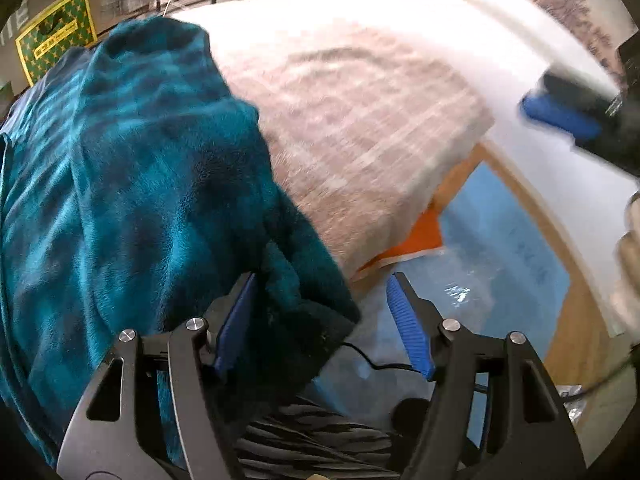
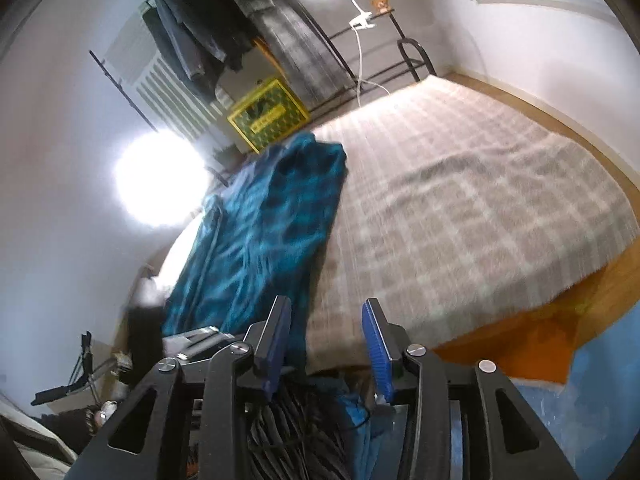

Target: Fold large clothes

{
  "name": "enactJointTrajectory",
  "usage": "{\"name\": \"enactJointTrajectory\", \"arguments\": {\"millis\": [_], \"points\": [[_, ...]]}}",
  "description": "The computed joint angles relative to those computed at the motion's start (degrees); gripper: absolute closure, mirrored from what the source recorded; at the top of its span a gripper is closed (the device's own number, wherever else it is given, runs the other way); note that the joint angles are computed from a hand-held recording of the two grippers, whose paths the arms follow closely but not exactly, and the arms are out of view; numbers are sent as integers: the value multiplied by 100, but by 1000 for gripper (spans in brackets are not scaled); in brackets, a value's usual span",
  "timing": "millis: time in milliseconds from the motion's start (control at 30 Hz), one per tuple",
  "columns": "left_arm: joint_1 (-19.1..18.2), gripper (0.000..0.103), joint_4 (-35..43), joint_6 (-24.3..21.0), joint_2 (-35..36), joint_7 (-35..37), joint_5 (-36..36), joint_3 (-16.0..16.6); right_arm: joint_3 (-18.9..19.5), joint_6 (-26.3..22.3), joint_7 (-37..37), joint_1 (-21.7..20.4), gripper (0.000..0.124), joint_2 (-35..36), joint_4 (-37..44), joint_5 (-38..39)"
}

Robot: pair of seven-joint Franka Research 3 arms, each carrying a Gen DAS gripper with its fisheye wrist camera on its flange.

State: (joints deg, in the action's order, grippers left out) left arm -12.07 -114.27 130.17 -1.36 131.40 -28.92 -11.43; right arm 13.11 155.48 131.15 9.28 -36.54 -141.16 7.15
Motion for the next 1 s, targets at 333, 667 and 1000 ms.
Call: {"name": "enactJointTrajectory", "arguments": {"millis": [333, 667, 1000], "points": [[187, 96, 310, -153, 302, 89, -929, 147, -800, 684, -1164, 238, 76, 909, 562, 514], [810, 97, 626, -1204, 199, -173, -2645, 336, -1963, 581, -3693, 1140, 54, 3799, 3184, 3274], [910, 97, 465, -1114, 103, -275, -2957, 377, -1358, -282, -2697, 326, 53, 6616, 6260, 2848]]}}
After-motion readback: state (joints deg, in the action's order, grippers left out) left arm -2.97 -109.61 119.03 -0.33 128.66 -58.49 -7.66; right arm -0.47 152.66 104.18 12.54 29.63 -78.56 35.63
